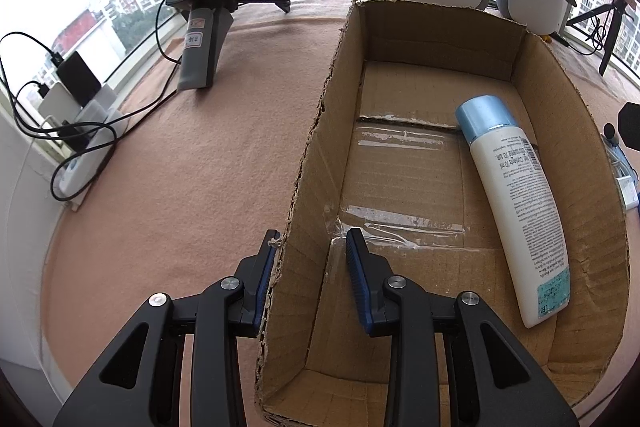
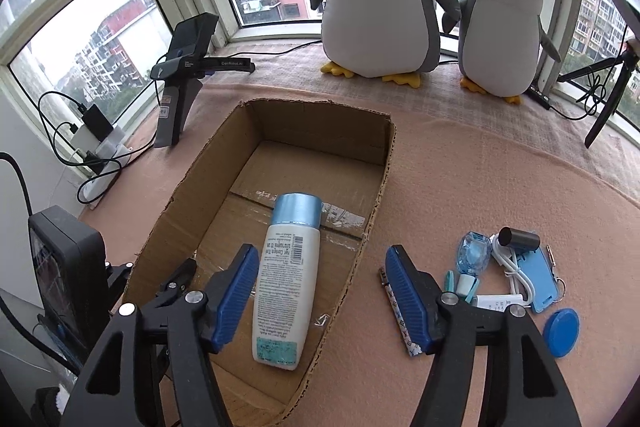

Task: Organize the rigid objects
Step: 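Open the right gripper, move to the round blue lid and grasp it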

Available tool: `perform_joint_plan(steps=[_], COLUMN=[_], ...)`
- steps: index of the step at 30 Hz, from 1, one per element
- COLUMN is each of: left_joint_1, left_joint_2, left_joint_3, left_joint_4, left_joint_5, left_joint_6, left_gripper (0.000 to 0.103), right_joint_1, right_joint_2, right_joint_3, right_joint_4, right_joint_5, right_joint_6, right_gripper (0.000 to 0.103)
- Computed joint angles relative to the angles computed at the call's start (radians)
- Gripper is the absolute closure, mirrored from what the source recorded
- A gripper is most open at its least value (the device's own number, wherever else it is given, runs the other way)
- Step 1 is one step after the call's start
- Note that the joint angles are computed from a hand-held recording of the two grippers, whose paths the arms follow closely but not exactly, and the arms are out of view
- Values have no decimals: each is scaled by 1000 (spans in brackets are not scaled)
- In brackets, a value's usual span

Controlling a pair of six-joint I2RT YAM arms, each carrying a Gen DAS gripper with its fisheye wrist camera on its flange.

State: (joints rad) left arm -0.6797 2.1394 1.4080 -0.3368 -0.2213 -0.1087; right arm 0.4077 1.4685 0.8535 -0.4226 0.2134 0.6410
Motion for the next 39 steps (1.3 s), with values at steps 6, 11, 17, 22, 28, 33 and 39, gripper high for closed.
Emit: perform_joint_plan(steps=[6, 11, 17, 22, 28, 33, 39], left_joint_1=[-4, -5, -8, -9, -10, -10, -11], left_joint_2=[2, 4, 6, 6, 9, 8, 8], left_joint_3=[3, 7, 11, 14, 18, 16, 16], left_joint_4=[-3, -7, -10, -14, -18, -17, -17], left_joint_5=[-7, -10, -17, -22, -27, -26, -27], left_joint_6=[3, 5, 3, 4, 5, 0, -6], left_gripper=[72, 72, 72, 72, 72, 72, 72], right_joint_1=[-71, -177, -370, -552, -692, -705, -662], right_joint_2=[-178, -344, -512, -582, -569, -480, -399], right_joint_3=[-143, -248, -350, -423, -490, -515, -526], right_joint_4=[-18, -78, -169, -193, -133, -53, 12], right_joint_5=[25, 11, -33, -96, -146, -149, -122], right_joint_6=[-2, -37, -139, -267, -377, -412, -400], right_gripper=[40, 40, 40, 40, 40, 40, 40])
